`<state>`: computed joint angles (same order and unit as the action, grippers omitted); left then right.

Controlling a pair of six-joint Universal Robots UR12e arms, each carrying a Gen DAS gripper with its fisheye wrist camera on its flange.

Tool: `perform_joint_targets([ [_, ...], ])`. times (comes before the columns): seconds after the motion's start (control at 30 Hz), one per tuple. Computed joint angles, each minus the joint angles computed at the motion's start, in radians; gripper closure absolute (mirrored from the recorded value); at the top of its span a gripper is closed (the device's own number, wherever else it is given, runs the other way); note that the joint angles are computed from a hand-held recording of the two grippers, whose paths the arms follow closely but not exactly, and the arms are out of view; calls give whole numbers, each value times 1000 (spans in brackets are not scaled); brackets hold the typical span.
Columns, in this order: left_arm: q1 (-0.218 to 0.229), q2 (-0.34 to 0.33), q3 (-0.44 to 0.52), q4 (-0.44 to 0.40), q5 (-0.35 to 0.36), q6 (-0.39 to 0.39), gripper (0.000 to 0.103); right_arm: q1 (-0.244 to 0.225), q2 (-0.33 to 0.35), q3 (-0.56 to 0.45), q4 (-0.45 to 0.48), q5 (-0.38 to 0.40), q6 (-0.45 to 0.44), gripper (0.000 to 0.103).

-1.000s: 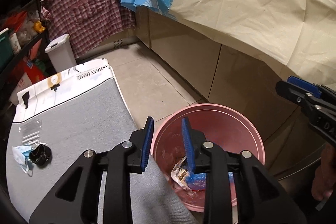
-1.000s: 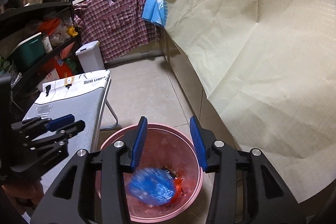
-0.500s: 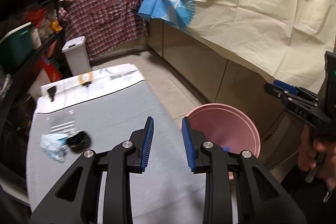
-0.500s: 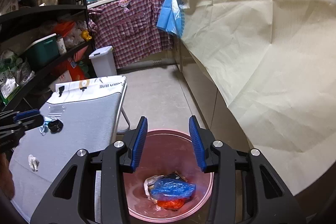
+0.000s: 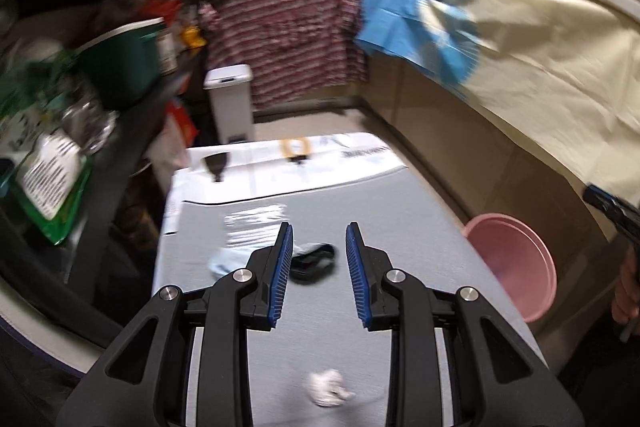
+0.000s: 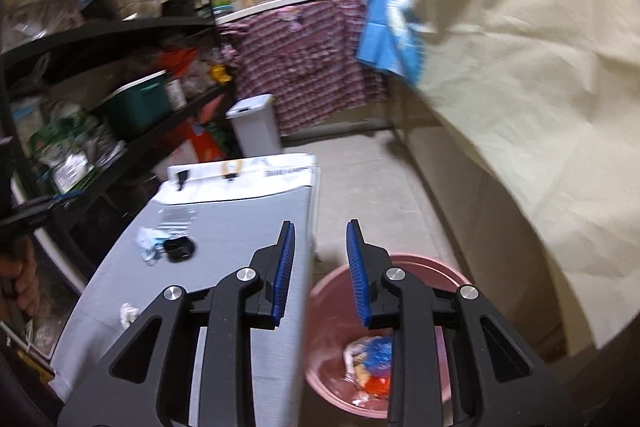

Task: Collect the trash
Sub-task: 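Move both open tools back from the bin to the table, then close the left tool on the blue face mask while the right tool grasps the black eye mask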

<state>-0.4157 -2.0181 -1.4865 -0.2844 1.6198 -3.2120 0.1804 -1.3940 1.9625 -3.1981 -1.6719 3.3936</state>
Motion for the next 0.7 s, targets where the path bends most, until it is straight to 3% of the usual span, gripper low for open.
perform_joint_targets([
  [0.33, 55, -28, -20, 13, -2, -98, 76, 76, 147, -159, 58, 126, -73, 76],
  [0.7, 79, -77, 5, -28, 21, -120, 76, 92, 321, -344, 166, 267, -42, 75],
])
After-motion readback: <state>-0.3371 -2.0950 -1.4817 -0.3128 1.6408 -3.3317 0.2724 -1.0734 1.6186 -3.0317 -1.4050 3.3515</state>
